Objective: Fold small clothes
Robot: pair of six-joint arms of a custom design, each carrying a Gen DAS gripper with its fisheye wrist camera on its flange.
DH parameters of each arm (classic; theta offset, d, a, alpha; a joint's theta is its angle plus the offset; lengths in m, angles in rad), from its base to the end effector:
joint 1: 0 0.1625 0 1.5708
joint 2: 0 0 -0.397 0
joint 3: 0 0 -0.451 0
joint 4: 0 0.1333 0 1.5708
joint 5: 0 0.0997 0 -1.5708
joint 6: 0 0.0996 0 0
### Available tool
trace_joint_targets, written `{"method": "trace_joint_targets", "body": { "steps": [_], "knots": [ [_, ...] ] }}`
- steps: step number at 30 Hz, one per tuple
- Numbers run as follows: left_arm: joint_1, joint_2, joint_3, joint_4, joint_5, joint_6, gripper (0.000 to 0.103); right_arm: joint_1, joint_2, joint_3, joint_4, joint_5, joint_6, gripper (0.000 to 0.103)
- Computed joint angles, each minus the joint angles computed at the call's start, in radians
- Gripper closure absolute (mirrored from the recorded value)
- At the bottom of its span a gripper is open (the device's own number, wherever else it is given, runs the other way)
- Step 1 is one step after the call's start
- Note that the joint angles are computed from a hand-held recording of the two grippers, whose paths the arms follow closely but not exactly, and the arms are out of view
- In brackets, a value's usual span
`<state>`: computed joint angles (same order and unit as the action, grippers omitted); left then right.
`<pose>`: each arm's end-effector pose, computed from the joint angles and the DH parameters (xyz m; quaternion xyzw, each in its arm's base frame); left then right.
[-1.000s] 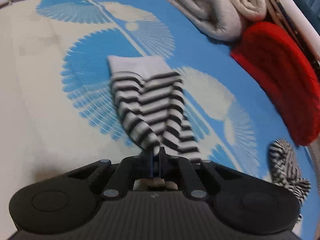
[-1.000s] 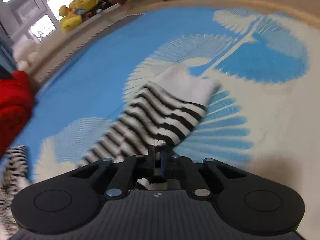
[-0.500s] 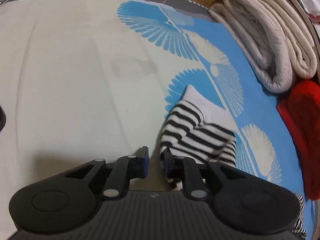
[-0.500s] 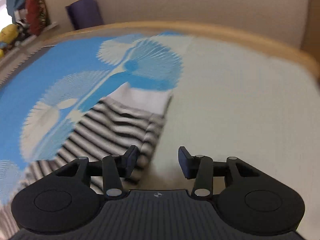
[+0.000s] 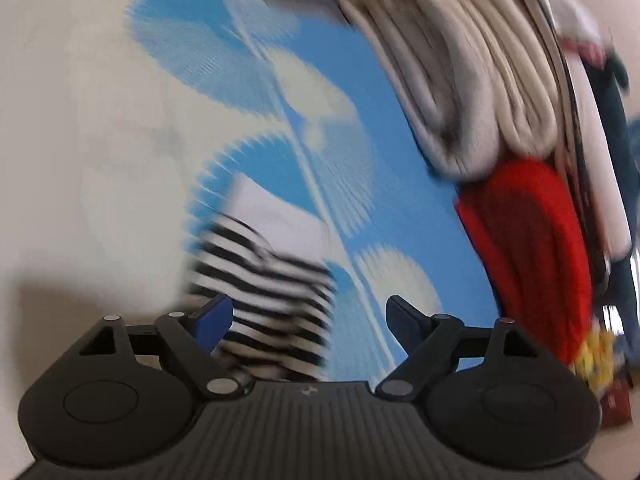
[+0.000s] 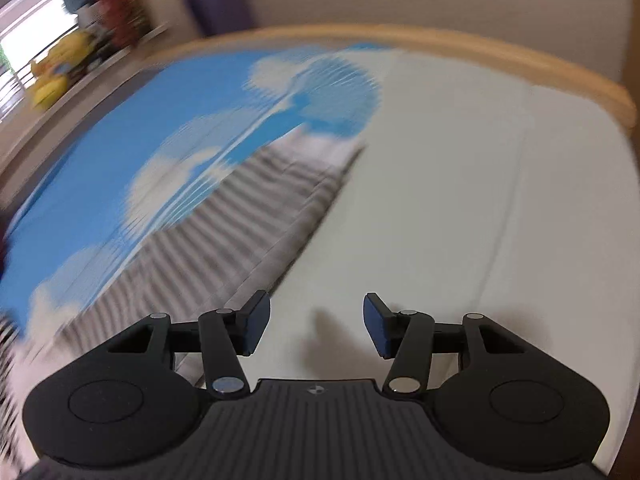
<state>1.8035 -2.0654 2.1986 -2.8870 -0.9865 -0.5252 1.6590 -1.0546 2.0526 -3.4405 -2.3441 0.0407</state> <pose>0.2692 -0.3197 0.5129 -0.4433 0.6791 -0.5631 0.1587 0.1127 -0.5513 0.1592 -0.1392 -0.8431 0.4122 0.3159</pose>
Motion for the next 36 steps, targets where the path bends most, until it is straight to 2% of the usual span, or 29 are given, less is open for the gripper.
{"method": "trace_joint_targets", "body": {
  "steps": [1, 5, 7, 8, 9, 11, 12, 14, 16, 17, 18, 20, 21, 23, 24, 25, 26, 27, 28, 29, 30, 32, 34, 36],
  "knots": [
    [-0.002, 0.03, -0.031, 0.041, -0.003, 0.006, 0.015, 0.013, -0.013, 0.017, 0.026, 0.018, 0.006, 0.049],
    [-0.001, 0.181, -0.161, 0.206, 0.063, -0.02, 0.017, 0.06, -0.03, 0.048, 0.072, 0.051, -0.003, 0.048],
    [-0.026, 0.23, -0.188, 0.251, 0.162, 0.009, 0.07, 0.077, -0.025, 0.055, 0.074, 0.049, -0.023, 0.048],
    [-0.037, 0.228, -0.182, 0.23, 0.171, 0.065, 0.098, 0.084, -0.023, 0.058, 0.075, 0.049, -0.027, 0.048],
    [-0.04, 0.203, -0.162, 0.194, 0.137, 0.083, 0.099, 0.087, -0.023, 0.061, 0.076, 0.05, -0.03, 0.048],
    [-0.047, 0.1, -0.091, 0.061, 0.012, 0.142, 0.099, 0.086, -0.017, 0.055, 0.072, 0.046, -0.038, 0.048],
    [-0.072, 0.03, -0.043, -0.003, -0.004, 0.206, 0.099, 0.086, -0.017, 0.055, 0.064, 0.043, -0.046, 0.048],
    [-0.134, -0.135, 0.058, -0.078, 0.017, 0.317, 0.099, 0.083, -0.013, 0.05, 0.056, 0.03, -0.05, 0.048],
    [-0.151, -0.283, 0.131, -0.051, 0.056, 0.346, 0.099, 0.074, -0.024, 0.056, 0.064, 0.048, -0.039, 0.048],
    [-0.135, -0.328, 0.153, -0.014, 0.101, 0.327, 0.099, 0.072, -0.028, 0.058, 0.071, 0.056, -0.031, 0.048],
    [-0.087, -0.35, 0.162, 0.038, 0.104, 0.271, 0.099, 0.07, -0.031, 0.059, 0.073, 0.065, -0.029, 0.048],
    [0.088, -0.329, 0.157, 0.143, 0.021, 0.124, 0.098, 0.07, -0.032, 0.059, 0.079, 0.072, -0.028, 0.048],
    [0.156, -0.3, 0.149, 0.163, -0.006, 0.074, 0.098, 0.071, -0.034, 0.061, 0.08, 0.077, -0.024, 0.048],
    [0.296, -0.241, 0.134, 0.176, -0.118, -0.001, 0.099, 0.074, -0.044, 0.069, 0.094, 0.089, -0.014, 0.048],
    [0.339, -0.231, 0.142, 0.136, -0.177, -0.024, 0.096, 0.077, -0.047, 0.072, 0.095, 0.093, -0.011, 0.048],
    [0.353, -0.23, 0.15, 0.101, -0.204, -0.019, 0.091, 0.079, -0.049, 0.075, 0.092, 0.094, -0.01, 0.048],
    [0.344, -0.233, 0.149, 0.093, -0.199, 0.0, 0.07, 0.081, -0.052, 0.078, 0.09, 0.095, -0.011, 0.048],
    [0.315, -0.24, 0.15, 0.085, -0.167, 0.026, 0.043, 0.083, -0.054, 0.081, 0.088, 0.094, -0.01, 0.048],
    [0.269, -0.254, 0.155, 0.076, -0.114, 0.055, 0.031, 0.084, -0.056, 0.084, 0.088, 0.094, -0.01, 0.048],
    [0.214, -0.272, 0.164, 0.058, -0.06, 0.098, 0.015, 0.085, -0.057, 0.085, 0.09, 0.091, -0.007, 0.048],
    [0.148, -0.3, 0.17, 0.058, -0.015, 0.148, 0.012, 0.085, -0.058, 0.085, 0.093, 0.088, -0.005, 0.048],
    [0.071, -0.347, 0.178, 0.093, -0.019, 0.288, 0.011, 0.086, -0.059, 0.085, 0.1, 0.081, -0.004, 0.048],
    [-0.022, -0.376, 0.176, 0.169, 0.016, 0.429, 0.01, 0.089, -0.056, 0.083, 0.104, 0.072, -0.001, 0.048],
    [-0.124, -0.385, 0.191, 0.218, 0.1, 0.558, 0.007, 0.093, -0.057, 0.084, 0.113, 0.074, 0.006, 0.048]
  ]
}}
